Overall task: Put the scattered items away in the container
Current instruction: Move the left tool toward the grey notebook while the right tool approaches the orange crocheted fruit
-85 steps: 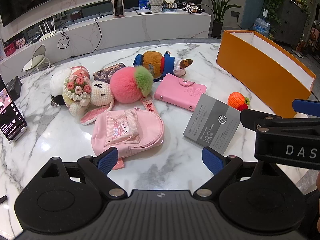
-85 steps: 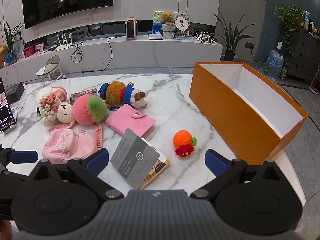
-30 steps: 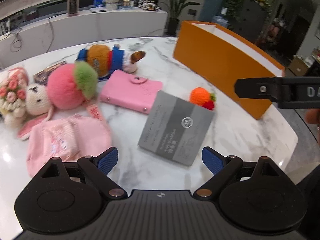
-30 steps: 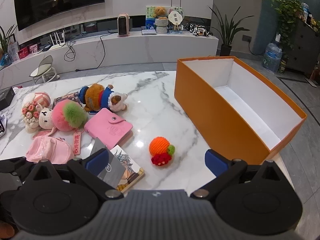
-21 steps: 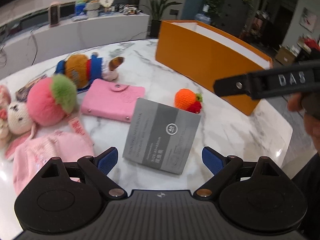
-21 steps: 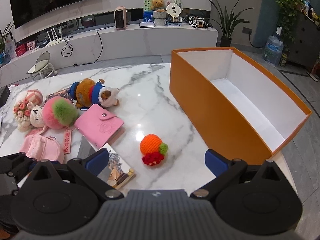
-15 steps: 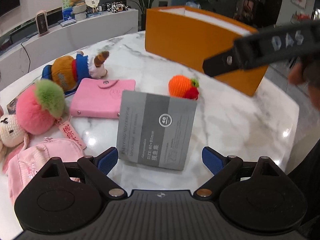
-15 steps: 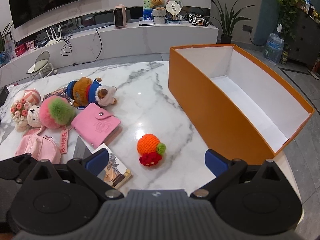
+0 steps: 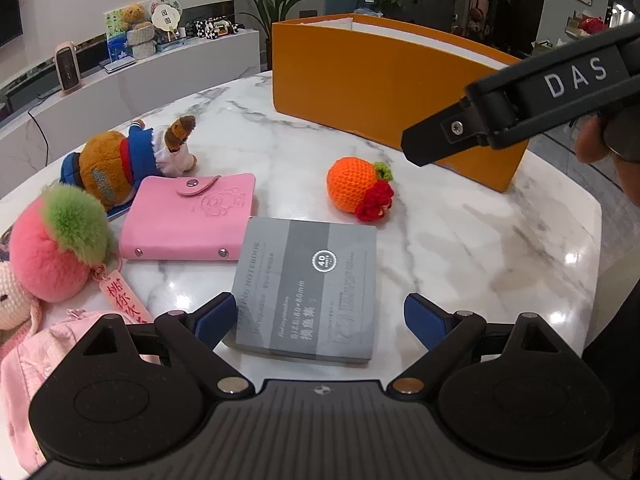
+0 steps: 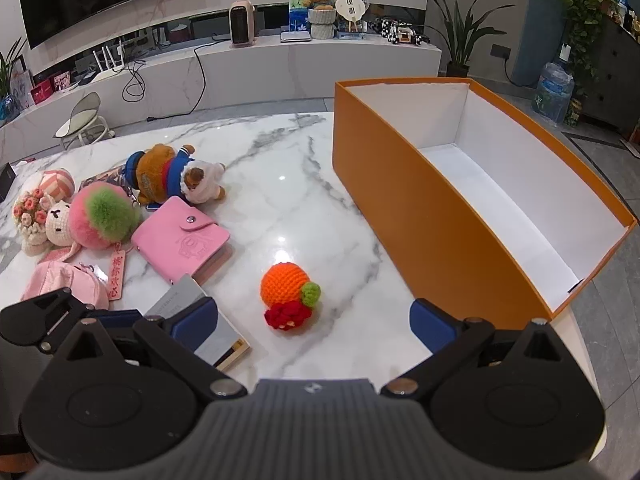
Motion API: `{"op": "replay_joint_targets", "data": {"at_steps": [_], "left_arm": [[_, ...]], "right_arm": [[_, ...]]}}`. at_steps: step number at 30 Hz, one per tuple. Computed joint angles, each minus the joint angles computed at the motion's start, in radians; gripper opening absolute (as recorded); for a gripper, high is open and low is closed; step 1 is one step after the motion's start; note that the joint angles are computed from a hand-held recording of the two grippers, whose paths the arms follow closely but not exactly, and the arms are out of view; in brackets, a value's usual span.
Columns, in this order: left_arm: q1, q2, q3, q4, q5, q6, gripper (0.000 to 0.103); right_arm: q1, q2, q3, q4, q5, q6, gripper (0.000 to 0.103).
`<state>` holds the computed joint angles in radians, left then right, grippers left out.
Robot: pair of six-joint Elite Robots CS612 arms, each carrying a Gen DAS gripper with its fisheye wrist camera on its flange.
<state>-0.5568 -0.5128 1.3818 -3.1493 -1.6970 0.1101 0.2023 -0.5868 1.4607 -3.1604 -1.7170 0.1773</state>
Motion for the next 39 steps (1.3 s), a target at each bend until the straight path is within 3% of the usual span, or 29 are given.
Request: {"op": "replay_joint_targets", "data": {"at_steps": [6,25,33,39], "left_arm": [[0.008,-0.001,-0.009,0.008,-0.022,-0.019,0.103],[0.002,0.01,-0.024,0.032,0.006,-0.007,0.103],[-0.024,0.014,-0.018,0.021,0.107,0.095,0.103],[-0.025,0.021,-0.025,0.027,0.103,0.115,0.103]], "right_arm": [[-0.001,0.002,-0.003,0.008,0.011,-0.009,0.103],[-0.002,0.006,-0.009,0.02,0.025,-0.014,0.103],[-0.003,0.008,-0.012,0.027,0.031,-0.016,0.103],[-0.003,0.01,-0.016,0.034,0.029,-0.013,0.103]]}}
